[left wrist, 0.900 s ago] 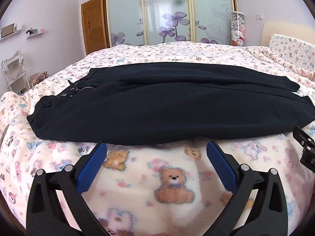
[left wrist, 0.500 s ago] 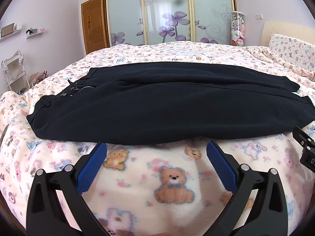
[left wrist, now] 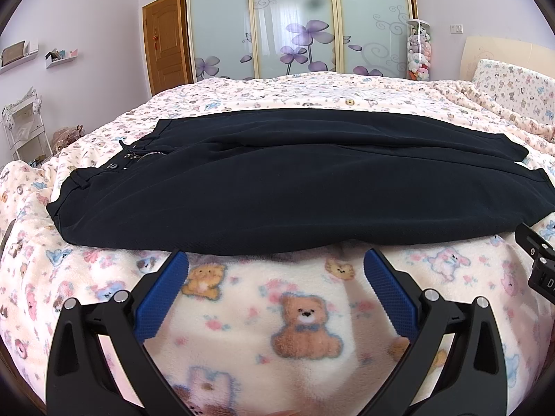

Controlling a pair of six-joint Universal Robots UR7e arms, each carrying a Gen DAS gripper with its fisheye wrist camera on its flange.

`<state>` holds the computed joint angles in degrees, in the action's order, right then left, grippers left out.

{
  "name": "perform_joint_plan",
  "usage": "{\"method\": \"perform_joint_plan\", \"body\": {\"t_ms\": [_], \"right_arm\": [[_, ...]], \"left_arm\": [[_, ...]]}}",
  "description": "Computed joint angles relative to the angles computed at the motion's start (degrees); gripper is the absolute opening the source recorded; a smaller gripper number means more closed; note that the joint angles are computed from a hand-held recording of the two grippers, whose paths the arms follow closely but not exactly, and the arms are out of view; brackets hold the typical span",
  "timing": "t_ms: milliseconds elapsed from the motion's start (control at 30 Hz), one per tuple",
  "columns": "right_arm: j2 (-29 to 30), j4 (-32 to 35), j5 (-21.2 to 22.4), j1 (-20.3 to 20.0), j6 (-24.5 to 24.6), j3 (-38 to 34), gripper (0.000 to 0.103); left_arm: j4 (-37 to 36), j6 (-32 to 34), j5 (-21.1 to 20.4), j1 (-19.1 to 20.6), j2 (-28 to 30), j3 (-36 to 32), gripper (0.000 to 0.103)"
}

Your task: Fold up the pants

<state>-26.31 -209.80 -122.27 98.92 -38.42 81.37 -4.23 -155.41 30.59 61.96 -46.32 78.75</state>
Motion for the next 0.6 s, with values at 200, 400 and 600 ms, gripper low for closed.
{"method": "perform_joint_plan", "body": {"t_ms": [200,400,600], "right_arm": [[-0.05,0.17,0.02,-0.06,0.01,-0.07,0.102],[-0.09,0.31,0.02,-0.08,0.04,-0.11,0.102],[-0.11,0.45,0.02,-0.11,0.09,-0.18,0.102]], "left_arm": [[0.16,-0.10,-0.02,0.00,0.04,-0.09,0.101],[0.19,-0.11,-0.05,0.00,0.06,-0.10,0.101],[0.32,-0.22,-0.07,0.00,0.09,-0.17,0.101]]}}
